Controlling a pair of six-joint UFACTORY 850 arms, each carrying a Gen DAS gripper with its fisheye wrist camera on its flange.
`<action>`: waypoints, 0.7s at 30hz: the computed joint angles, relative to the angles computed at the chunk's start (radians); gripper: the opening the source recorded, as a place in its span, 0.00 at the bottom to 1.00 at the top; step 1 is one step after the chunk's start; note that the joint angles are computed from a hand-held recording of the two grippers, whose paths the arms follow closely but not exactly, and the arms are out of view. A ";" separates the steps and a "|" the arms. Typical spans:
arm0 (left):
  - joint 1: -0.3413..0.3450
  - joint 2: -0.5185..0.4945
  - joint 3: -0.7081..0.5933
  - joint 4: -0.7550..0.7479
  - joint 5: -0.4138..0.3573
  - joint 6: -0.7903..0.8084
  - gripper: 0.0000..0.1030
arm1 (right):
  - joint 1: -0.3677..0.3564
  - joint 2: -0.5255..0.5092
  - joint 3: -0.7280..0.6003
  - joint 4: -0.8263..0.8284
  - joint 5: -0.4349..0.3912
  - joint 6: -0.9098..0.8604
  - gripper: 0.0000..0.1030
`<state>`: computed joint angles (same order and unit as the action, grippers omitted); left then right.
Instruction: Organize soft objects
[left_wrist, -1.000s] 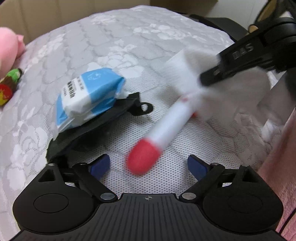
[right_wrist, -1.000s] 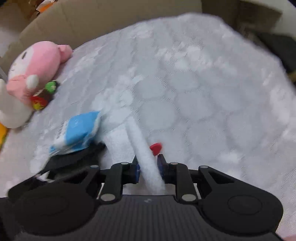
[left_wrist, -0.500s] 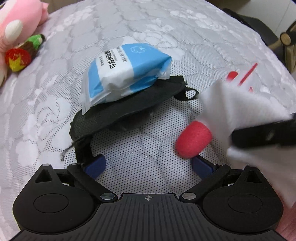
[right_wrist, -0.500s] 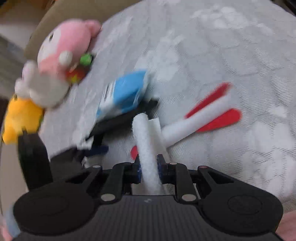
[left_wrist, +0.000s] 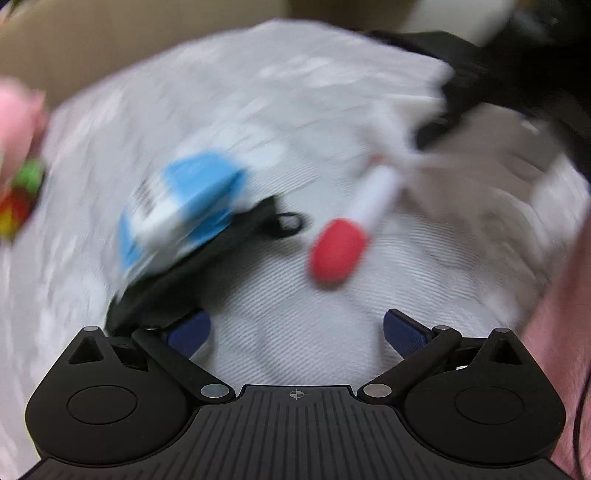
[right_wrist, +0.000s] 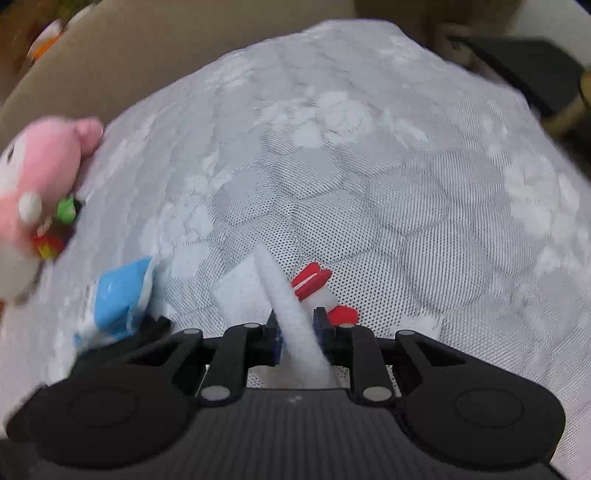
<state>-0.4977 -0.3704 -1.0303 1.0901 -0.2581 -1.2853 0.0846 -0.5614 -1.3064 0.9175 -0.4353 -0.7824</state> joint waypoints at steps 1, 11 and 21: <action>-0.013 0.001 0.005 0.074 -0.003 -0.044 1.00 | -0.008 -0.006 0.000 0.051 -0.014 -0.038 0.20; -0.040 -0.039 -0.016 0.423 0.045 -0.326 1.00 | -0.076 -0.058 -0.021 0.361 -0.357 -0.274 0.20; -0.032 -0.136 -0.111 0.657 -0.160 -0.609 1.00 | -0.082 -0.007 0.030 0.394 -0.143 -0.235 0.20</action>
